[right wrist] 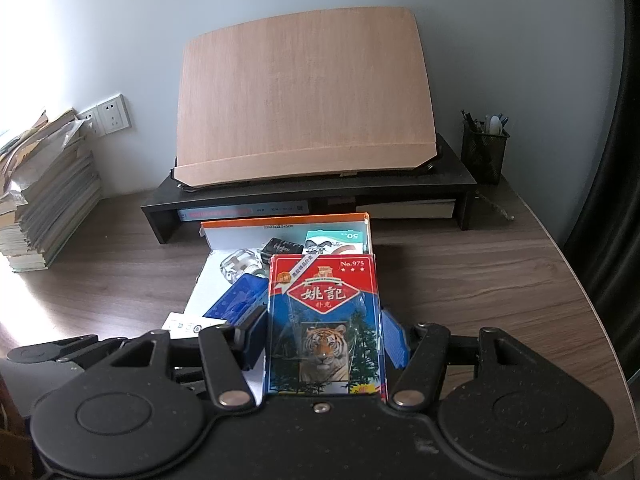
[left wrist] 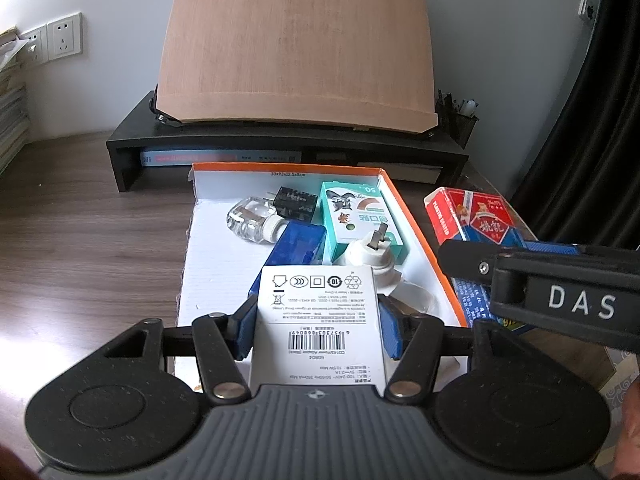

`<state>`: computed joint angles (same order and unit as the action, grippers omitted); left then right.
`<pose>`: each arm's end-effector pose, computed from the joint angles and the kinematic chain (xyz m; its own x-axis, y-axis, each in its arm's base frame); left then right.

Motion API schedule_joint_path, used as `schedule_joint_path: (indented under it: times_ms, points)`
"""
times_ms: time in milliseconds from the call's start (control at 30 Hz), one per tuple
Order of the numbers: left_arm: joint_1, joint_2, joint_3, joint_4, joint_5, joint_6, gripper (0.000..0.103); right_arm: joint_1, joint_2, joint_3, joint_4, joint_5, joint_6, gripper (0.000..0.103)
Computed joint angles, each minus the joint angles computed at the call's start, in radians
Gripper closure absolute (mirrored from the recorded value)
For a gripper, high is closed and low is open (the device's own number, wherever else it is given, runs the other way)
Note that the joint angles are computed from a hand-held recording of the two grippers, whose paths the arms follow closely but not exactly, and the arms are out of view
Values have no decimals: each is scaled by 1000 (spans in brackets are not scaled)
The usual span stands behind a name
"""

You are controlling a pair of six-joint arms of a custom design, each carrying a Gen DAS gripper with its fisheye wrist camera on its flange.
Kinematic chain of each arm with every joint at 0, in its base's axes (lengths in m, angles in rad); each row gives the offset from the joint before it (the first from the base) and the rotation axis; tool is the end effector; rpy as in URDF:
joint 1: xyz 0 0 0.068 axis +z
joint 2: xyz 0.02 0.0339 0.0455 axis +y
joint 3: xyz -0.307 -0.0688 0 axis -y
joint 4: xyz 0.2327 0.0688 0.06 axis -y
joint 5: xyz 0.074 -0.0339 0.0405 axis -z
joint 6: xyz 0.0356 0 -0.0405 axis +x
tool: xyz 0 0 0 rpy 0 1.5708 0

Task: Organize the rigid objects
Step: 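Carry the white box and tiger card pack over the tray with both tools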

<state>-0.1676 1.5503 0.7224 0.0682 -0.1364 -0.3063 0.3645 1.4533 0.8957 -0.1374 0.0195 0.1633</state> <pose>0.2912 -0.0444 0.2144 -0.6680 -0.1900 -0.7195 -0.1399 0.9817 -0.1293 0.2781 0.1054 0.2760 -0.6460 -0.0725 -0.7599 -0.2406 0.9641 0.1125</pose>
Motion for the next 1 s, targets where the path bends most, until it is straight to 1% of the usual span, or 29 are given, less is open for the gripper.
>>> schedule_joint_path:
  times_ms: [567, 1000]
  points:
    - [2, 11, 12, -5, 2, 1, 44, 0, 25, 20, 10, -8, -3, 32]
    - [0, 26, 31, -13, -5, -6, 44, -30, 70, 66, 14, -46, -29, 32]
